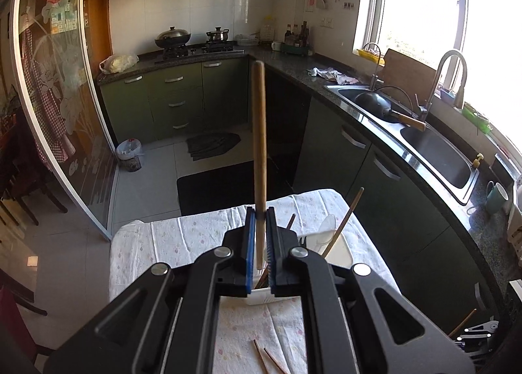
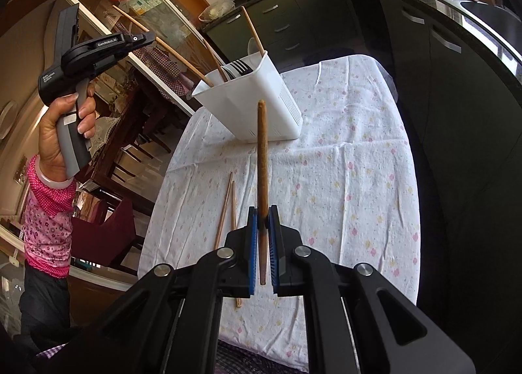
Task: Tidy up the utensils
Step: 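Carry both chopsticks to the caddy and open the left gripper over it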
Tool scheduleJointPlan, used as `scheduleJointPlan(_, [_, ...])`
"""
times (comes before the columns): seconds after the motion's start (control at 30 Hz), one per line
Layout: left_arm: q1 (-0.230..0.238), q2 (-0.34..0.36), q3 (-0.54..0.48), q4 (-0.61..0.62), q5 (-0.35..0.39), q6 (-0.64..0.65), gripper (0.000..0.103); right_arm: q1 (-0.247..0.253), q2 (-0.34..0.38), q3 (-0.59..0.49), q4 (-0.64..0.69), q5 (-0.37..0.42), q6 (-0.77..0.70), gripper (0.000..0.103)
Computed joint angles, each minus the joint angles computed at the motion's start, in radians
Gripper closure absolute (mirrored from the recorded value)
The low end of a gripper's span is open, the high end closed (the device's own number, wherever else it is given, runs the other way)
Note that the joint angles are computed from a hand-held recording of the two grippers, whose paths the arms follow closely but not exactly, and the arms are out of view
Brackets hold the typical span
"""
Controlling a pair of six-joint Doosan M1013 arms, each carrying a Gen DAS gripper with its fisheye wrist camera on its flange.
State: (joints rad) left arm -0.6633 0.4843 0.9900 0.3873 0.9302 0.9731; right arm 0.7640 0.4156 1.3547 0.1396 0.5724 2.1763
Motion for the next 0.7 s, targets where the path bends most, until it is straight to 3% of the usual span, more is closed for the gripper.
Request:
scheduleJointPlan(0.43, [0.024,0.073,-0.024,-0.138,0.127,0.081,0.096,0.003,0.013,-0.078,-0.081,0.032,0.03,0.096])
scheduleJointPlan(0.57, [0.028,0.061,-0.002,-0.156,0.117,0.092,0.09,0.002,0.041,-0.154,-0.119,0.058,0.035,0.096])
scheduleJointPlan(0.7, [0.035,0.021,0.044,-0.184,0.061,0.082,0.089,-0.007,0.079,-0.252,-0.163,0.073,0.05,0.096])
